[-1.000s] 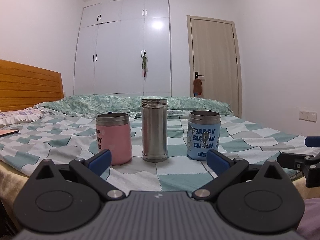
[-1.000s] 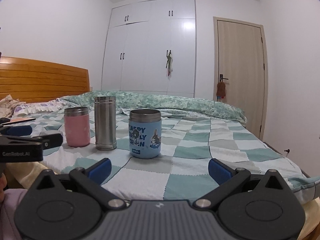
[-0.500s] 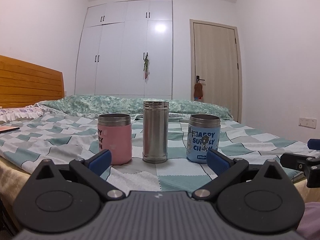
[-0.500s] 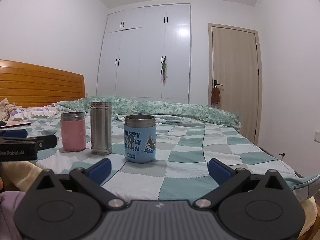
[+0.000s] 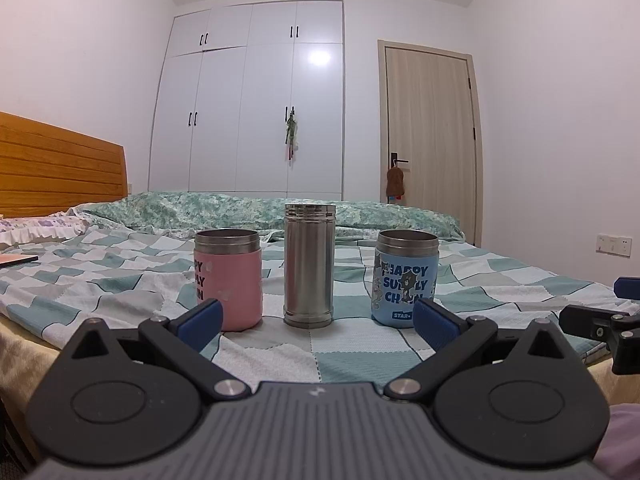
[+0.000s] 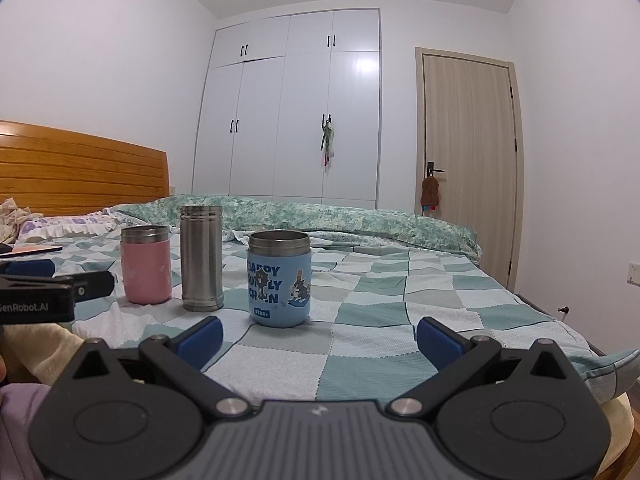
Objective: Flip cup upright
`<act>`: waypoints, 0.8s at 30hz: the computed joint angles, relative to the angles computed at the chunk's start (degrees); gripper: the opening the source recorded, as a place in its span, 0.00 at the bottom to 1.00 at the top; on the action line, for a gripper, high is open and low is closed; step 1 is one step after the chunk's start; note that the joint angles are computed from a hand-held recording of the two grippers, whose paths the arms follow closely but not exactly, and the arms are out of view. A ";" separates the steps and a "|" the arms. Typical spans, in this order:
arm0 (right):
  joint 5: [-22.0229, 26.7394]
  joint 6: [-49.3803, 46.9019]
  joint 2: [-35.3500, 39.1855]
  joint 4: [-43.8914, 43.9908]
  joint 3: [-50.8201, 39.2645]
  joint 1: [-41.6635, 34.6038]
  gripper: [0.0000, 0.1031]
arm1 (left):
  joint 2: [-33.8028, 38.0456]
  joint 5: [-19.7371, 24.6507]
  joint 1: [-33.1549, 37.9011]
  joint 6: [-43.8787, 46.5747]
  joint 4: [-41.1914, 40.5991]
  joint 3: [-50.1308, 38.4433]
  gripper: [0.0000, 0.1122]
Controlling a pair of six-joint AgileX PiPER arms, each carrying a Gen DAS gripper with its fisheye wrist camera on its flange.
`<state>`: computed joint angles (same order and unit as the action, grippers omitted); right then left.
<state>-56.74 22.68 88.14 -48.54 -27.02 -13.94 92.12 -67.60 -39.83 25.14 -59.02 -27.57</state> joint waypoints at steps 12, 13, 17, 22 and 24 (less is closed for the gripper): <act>-0.10 -0.08 0.06 0.02 0.03 -0.04 1.00 | -0.02 0.17 -0.03 -0.04 -0.02 -0.04 0.92; -0.10 -0.08 0.06 0.02 0.03 -0.04 1.00 | 0.00 0.13 -0.09 -0.04 -0.02 -0.04 0.92; -0.15 -0.12 0.09 -0.04 0.04 -0.11 1.00 | -0.07 0.28 -0.03 -0.05 -0.03 -0.07 0.92; -0.14 -0.10 0.09 -0.04 0.03 -0.11 1.00 | -0.29 0.37 -0.09 0.02 -0.08 0.07 0.92; -0.09 -0.11 0.11 -0.03 0.00 -0.07 1.00 | -0.33 0.45 -0.03 0.03 -0.04 0.09 0.92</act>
<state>-56.83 22.56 88.25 -48.56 -27.02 -14.01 91.79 -67.15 -39.86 25.17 -59.06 -27.49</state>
